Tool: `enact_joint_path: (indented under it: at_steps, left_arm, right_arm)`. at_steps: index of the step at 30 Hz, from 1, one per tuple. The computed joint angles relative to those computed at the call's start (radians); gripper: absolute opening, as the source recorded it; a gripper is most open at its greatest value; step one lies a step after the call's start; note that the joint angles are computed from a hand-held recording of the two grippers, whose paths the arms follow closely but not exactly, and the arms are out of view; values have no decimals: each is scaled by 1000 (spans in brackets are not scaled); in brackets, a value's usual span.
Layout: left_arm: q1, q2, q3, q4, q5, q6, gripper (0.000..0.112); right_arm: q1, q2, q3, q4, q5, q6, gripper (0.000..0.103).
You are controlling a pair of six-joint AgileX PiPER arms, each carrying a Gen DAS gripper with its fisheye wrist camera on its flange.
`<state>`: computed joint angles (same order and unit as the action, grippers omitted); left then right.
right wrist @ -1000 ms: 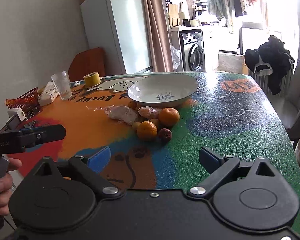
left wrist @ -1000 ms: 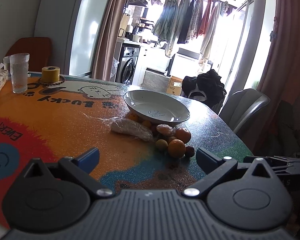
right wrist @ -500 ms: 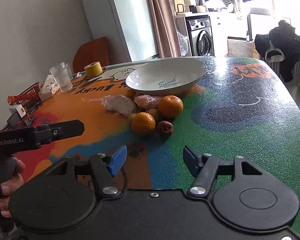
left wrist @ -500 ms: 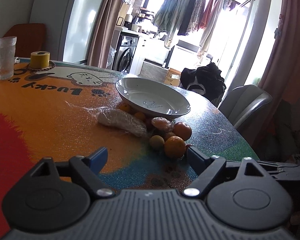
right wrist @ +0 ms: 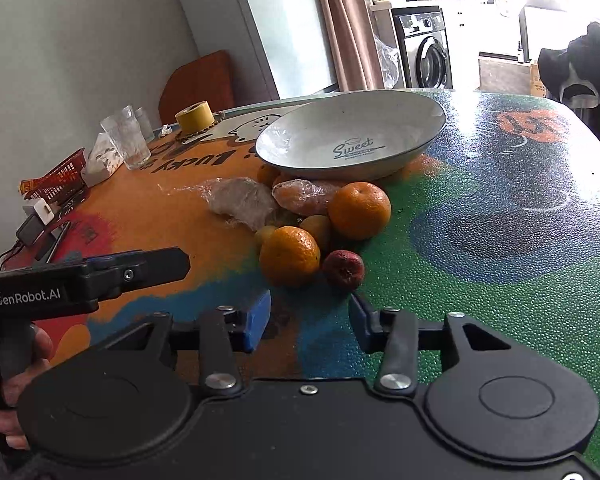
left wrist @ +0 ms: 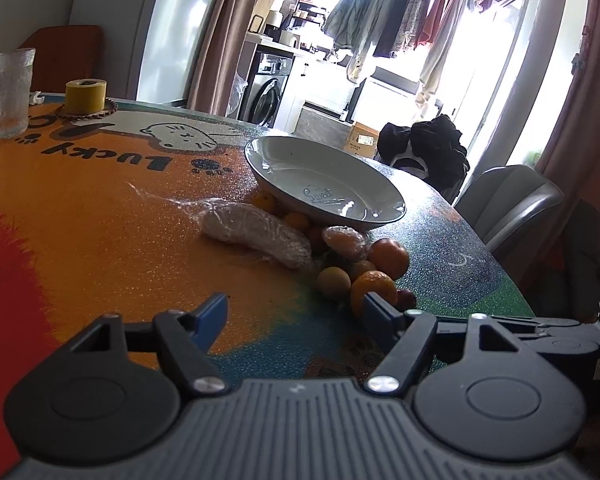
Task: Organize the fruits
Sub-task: 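Grasp the red plum with the right gripper while the left gripper grasps a mandarin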
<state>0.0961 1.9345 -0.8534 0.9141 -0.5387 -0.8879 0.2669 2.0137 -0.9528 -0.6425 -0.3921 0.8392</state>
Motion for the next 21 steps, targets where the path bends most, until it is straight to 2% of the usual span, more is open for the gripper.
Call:
enact_joint_path:
  at_steps: [5, 9, 21]
  left_arm:
    - [-12, 11, -20, -3, 26, -8, 73]
    - [-26, 19, -38, -4, 43, -17, 73]
    - [-84, 47, -95, -8, 71, -39, 73]
  right_arm:
    - [-7, 29, -38, -49, 1, 43, 36]
    - [-16, 42, -63, -146, -10, 133, 29]
    - [-66, 22, -59, -232, 4, 192, 32]
